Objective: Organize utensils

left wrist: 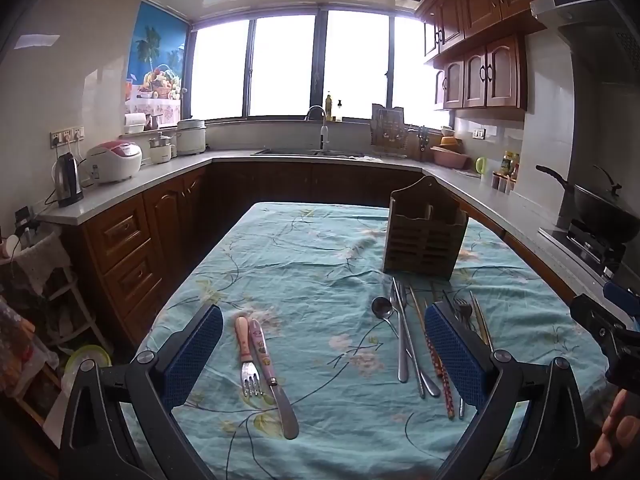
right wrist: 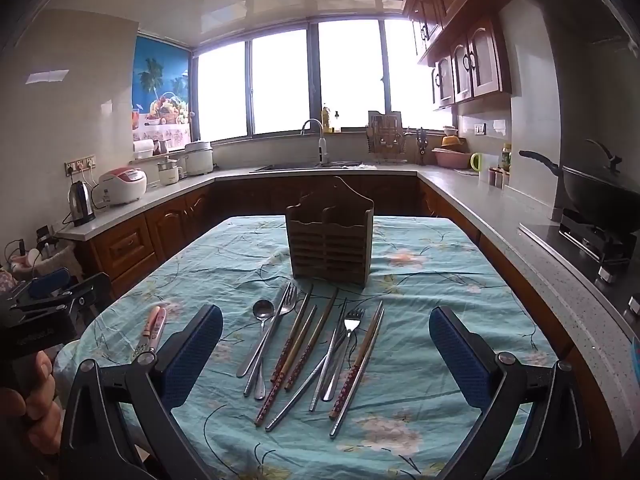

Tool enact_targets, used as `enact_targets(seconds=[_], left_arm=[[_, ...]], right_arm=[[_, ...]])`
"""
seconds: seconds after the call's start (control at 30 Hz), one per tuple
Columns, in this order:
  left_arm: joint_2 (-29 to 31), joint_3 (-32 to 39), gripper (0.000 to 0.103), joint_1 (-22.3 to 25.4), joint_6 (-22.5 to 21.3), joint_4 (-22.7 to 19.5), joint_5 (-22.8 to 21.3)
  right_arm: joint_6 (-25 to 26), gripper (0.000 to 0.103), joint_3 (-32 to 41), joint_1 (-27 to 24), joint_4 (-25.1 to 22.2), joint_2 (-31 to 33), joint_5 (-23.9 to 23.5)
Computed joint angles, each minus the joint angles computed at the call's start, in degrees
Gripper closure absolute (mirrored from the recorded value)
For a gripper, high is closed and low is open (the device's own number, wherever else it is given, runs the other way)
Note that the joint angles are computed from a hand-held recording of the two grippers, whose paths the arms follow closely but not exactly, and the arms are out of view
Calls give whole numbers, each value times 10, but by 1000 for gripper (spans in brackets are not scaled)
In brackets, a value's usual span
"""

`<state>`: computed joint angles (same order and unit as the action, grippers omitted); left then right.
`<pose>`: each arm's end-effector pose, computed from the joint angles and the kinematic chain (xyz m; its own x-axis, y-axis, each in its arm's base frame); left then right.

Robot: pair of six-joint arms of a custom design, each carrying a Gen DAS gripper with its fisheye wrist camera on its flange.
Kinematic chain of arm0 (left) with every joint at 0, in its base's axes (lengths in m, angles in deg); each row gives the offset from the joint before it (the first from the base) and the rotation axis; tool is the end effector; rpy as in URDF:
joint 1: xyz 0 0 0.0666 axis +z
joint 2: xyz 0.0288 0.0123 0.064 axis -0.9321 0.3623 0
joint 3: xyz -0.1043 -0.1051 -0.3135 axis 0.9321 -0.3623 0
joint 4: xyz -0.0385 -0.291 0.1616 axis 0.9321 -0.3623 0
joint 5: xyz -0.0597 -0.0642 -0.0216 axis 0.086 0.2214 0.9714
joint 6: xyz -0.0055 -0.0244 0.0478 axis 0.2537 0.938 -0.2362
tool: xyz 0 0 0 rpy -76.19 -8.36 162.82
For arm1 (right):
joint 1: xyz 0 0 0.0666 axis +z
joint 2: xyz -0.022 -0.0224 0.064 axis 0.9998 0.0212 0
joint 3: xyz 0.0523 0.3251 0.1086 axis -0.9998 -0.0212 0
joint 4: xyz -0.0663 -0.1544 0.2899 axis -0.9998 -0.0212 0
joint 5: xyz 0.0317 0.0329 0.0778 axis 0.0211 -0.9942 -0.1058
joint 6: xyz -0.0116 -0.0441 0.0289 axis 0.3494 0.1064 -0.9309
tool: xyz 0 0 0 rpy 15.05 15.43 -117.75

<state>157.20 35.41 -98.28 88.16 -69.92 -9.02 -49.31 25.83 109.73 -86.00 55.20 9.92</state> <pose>0.3592 -0.2017 0.5822 -0.4139 0.1281 -0.9013 0.4131 0.9087 -0.0606 0.2783 0.0867 0.5814 -0.4275 0.1428 -0.8927 0.2528 0.9669 0.0336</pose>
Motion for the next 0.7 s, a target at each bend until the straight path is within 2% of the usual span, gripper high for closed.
enact_targets(seconds=[0.7], left_arm=[[-7, -10, 1, 1, -4, 2, 3]], right_arm=[[7, 0, -16, -10, 11, -7, -8]])
